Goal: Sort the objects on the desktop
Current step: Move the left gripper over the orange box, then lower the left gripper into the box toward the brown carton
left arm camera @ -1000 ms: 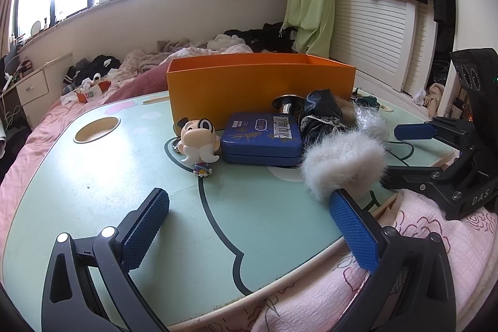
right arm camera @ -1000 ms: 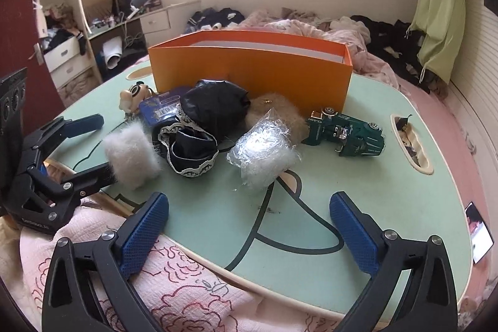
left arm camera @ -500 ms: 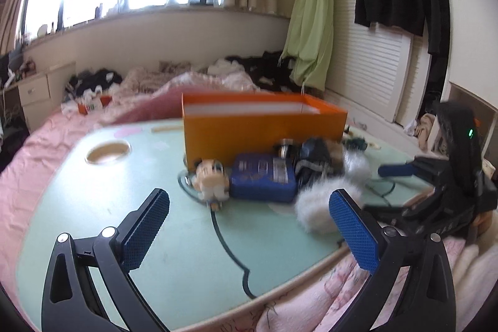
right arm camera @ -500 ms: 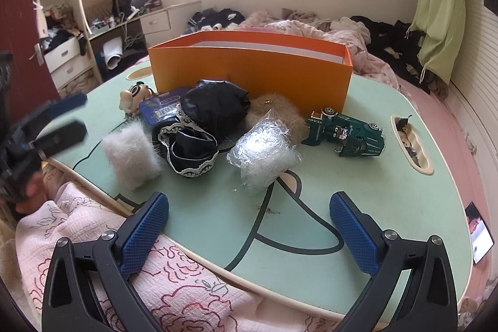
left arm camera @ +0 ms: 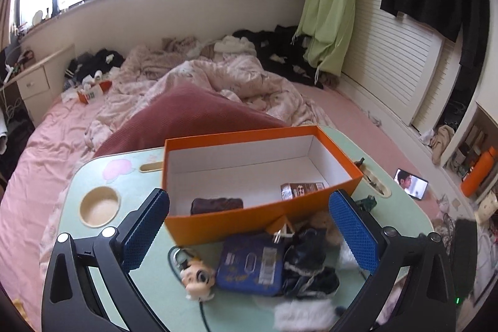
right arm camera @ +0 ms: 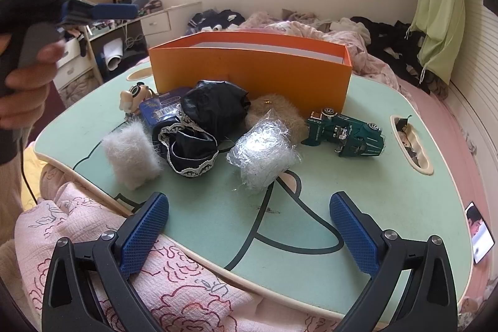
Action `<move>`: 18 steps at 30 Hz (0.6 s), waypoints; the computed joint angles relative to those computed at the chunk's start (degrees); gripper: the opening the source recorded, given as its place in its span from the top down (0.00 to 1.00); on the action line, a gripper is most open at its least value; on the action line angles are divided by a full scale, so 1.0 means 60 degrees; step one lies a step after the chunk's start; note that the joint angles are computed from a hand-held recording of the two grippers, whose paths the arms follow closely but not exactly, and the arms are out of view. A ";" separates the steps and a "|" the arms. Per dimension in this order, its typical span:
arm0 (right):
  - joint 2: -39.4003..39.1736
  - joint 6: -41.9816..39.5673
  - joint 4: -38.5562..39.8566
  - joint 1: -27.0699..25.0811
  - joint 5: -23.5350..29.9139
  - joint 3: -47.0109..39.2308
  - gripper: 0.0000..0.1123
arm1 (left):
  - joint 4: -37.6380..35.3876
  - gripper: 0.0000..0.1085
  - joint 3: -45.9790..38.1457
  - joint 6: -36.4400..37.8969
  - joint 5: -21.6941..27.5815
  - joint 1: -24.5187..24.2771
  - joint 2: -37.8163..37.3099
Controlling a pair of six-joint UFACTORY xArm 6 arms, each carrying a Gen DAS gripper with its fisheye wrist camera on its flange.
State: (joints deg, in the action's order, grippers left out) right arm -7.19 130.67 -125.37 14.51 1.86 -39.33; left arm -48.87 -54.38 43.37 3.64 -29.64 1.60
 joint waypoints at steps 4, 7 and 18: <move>0.0008 0.0270 -0.0281 -0.0015 -0.0006 -0.0012 0.08 | 0.2581 0.06 -0.0568 -0.2731 -0.0109 0.0301 0.0715; -0.0003 0.0321 -0.0347 -0.0029 -0.0015 -0.0013 0.08 | 0.3580 0.06 -0.1066 -0.3966 0.0333 0.0473 0.1285; 0.0041 0.0087 -0.0139 -0.0061 -0.0052 -0.0095 0.08 | 0.5704 0.19 -0.1024 -0.6026 0.0567 0.0463 0.1890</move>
